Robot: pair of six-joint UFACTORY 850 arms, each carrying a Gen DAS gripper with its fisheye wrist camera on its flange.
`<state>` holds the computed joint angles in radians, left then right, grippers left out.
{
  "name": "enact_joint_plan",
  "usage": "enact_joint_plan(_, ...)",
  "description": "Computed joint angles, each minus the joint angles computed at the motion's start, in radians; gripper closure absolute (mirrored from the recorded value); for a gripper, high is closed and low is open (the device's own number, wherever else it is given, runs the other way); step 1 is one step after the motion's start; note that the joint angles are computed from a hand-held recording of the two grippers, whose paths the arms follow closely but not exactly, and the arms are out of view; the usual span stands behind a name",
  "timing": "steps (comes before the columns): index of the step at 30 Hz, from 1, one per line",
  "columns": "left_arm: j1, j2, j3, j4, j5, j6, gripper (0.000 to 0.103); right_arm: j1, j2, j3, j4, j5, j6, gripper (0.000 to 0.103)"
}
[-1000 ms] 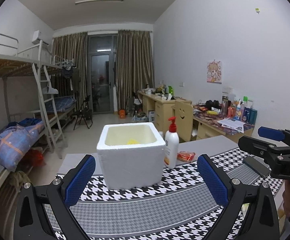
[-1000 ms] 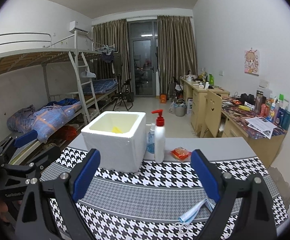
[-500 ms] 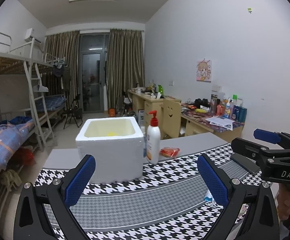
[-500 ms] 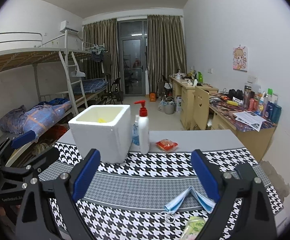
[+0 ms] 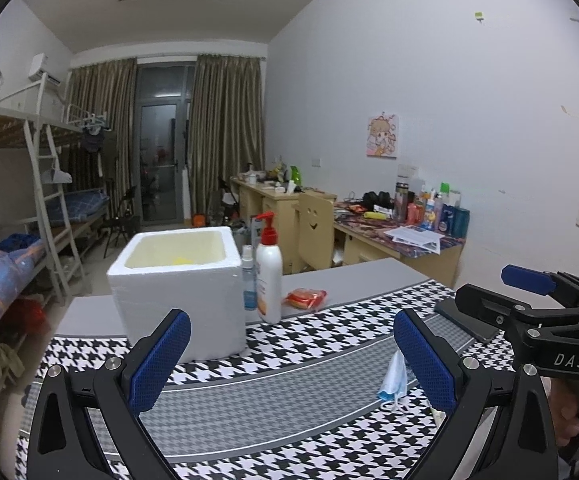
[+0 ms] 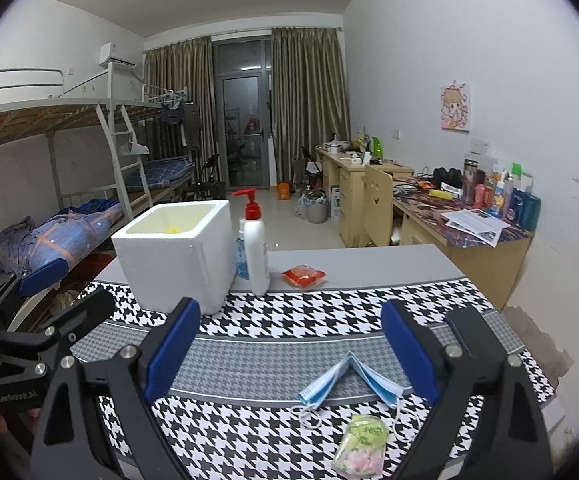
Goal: Organize soft objects
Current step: 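Move the left tool over the blue face mask and close on it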
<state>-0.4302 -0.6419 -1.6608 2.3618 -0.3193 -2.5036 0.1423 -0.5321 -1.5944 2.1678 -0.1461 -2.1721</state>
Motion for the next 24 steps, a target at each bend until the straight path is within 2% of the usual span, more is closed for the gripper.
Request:
enact_joint_plan(6, -0.005, -0.03, -0.042, 0.01, 0.052, 0.003, 0.001, -0.013, 0.004, 0.018, 0.104, 0.012, -0.092, 0.009)
enact_joint_plan(11, -0.007, -0.061, -0.086, 0.049, 0.097, -0.03, 0.001, -0.025, 0.002, 0.025, 0.083, 0.02, -0.054, 0.009)
enact_joint_plan(15, -0.014, -0.089, -0.126, -0.009, 0.121, 0.038, 0.001, -0.032, 0.008, 0.041, 0.221, 0.023, -0.19, 0.009)
enact_joint_plan(20, -0.017, -0.125, -0.181, -0.072, 0.164, 0.106, 0.001, -0.042, 0.008, 0.05, 0.26, 0.03, -0.224, 0.009)
enact_joint_plan(24, -0.018, -0.159, -0.232, -0.089, 0.201, 0.126, 0.001, -0.051, 0.01, 0.06, 0.223, 0.029, -0.189, 0.009)
